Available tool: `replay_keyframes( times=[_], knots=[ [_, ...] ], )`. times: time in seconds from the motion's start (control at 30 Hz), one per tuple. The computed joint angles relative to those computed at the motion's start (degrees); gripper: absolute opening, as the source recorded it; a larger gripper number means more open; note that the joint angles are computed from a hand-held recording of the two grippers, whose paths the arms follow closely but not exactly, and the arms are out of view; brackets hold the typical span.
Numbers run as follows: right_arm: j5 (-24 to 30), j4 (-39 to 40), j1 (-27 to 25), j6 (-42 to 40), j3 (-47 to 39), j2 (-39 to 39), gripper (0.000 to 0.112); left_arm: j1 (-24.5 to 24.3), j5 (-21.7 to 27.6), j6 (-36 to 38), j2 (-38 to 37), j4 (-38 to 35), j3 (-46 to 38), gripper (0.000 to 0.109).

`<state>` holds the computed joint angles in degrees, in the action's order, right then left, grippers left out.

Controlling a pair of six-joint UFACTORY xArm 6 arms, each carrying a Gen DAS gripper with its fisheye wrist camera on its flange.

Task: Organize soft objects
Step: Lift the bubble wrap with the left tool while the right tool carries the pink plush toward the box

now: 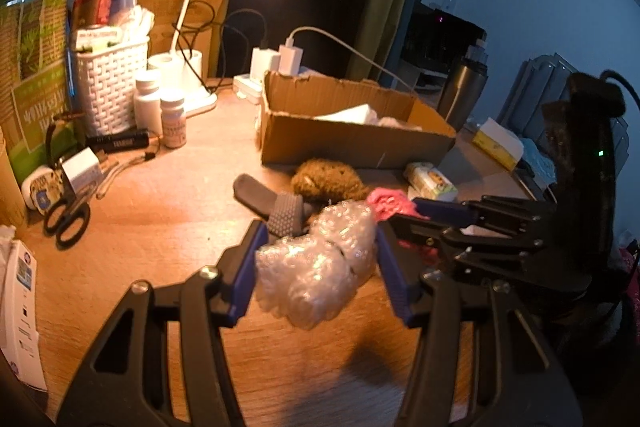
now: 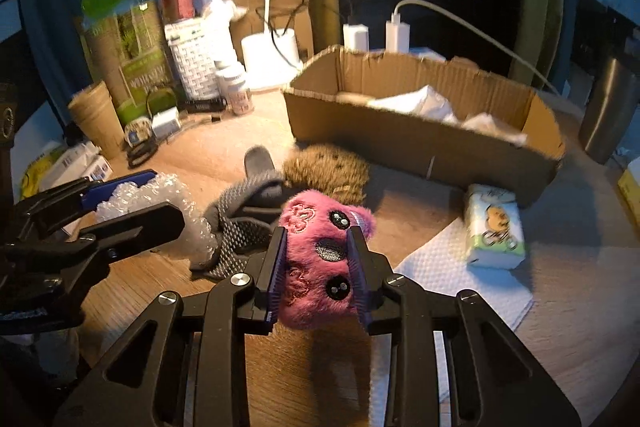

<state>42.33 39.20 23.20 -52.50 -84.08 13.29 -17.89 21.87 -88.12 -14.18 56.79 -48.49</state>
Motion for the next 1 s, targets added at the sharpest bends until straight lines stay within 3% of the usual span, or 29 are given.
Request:
replay_keyframes(
  times=[0.4,1.0],
  knots=[
    [0.04,3.7,-1.95,-1.96,-4.22,-0.61,0.031,-0.42,3.61,2.72,0.66,1.03,-5.85,0.056],
    [0.54,6.74,-4.03,-3.43,-12.94,2.25,0.032,0.42,4.72,5.99,6.33,2.99,-16.39,0.056]
  ],
)
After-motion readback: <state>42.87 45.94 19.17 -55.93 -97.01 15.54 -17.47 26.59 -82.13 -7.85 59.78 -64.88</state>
